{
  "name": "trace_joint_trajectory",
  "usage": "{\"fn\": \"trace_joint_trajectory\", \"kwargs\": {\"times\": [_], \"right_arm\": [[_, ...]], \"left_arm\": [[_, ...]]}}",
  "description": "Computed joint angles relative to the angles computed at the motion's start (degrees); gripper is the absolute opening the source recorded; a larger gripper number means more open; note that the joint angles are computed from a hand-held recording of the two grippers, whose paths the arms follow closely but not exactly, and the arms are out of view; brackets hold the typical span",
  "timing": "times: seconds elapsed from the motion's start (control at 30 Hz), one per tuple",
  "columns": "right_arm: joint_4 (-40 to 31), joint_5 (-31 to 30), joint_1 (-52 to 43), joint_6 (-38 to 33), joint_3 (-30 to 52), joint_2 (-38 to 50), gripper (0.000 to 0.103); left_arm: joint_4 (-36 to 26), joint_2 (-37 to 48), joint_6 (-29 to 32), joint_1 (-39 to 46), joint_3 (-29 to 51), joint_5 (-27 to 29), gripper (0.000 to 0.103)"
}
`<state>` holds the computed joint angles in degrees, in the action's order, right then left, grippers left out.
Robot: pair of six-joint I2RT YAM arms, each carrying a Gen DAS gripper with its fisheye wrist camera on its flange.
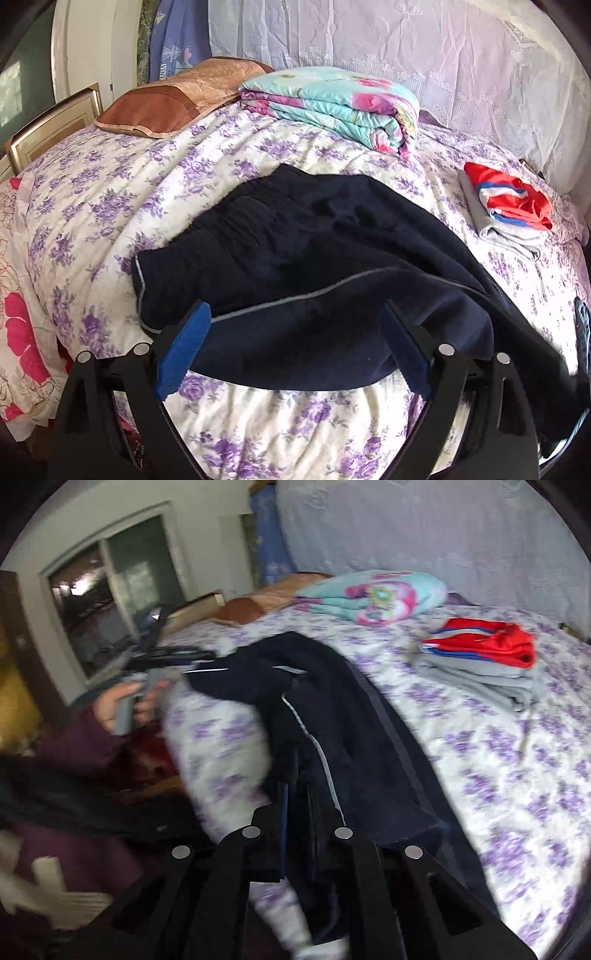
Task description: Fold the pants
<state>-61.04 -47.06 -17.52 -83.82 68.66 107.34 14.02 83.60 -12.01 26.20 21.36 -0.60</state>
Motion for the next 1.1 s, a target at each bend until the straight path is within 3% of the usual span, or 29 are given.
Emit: {"fn": "trace_joint_trajectory", "kwargs": {"times": [0.07, 0.13, 0.2, 0.27, 0.3, 0.4, 0.47, 0.67, 0.8, 0.87, 0.93, 0.97, 1.1], "right_arm": [[-15.81, 5.02, -2.51, -17.99, -1.83, 1.43, 0.009], [-18.29, 12.93, -3.64, -22.45, -5.42, 2.97, 0.01], [-8.21, 15.05, -6.22, -16.83, -9.71, 1.55, 0.017], [-6.32, 12.11, -10.35, -9.52, -5.1, 5.66, 0.038], [-6.79, 9.52, -12.97, -6.34, -1.62, 7.83, 0.057], [-6.38, 2.72, -19.7, 4.3, 7.14, 12.15, 0.06], [0.78, 1.31, -21.77, 15.37, 7.87, 12.57, 0.061], [21.79, 6.32, -17.64, 36.18, 3.25, 12.69, 0.059], [25.77, 9.82, -15.59, 40.99, 6.66, 17.68, 0.055], [27.26, 9.68, -15.44, 41.88, 7.75, 19.2, 0.047], [27.56, 9.73, -15.06, 42.33, 9.44, 21.36, 0.018], [26.27, 9.02, -15.18, 42.34, 11.21, 22.58, 0.009], [25.27, 0.12, -17.19, 37.53, 9.77, 20.09, 0.008]], "left_arm": [[-0.5, -1.24, -0.04, 0.66, 0.13, -0.08, 0.089], [-1.08, -2.2, -0.24, 1.12, 0.44, 0.13, 0.089], [-1.74, -2.3, -0.25, 0.51, 1.22, -0.42, 0.089], [-1.94, -1.87, -0.37, -0.86, 1.97, -1.7, 0.09], [-1.92, -1.37, -0.45, -1.49, 2.4, -2.03, 0.09], [-1.07, 0.75, -0.79, -2.95, 3.51, -2.55, 0.09], [-0.47, 2.89, -1.04, -3.6, 4.61, -3.08, 0.09], [0.73, 9.09, -2.17, -4.43, 8.47, -3.66, 0.09], [0.37, 10.78, -2.0, -3.19, 9.67, -2.9, 0.09], [0.71, 10.96, -1.27, -2.3, 9.56, -3.33, 0.09], [0.79, 11.68, -0.51, -1.0, 10.0, -3.99, 0.09], [0.51, 12.33, -0.29, -0.03, 10.67, -3.83, 0.09], [-1.51, 14.83, 1.8, 3.44, 15.11, -5.14, 0.09]]}}
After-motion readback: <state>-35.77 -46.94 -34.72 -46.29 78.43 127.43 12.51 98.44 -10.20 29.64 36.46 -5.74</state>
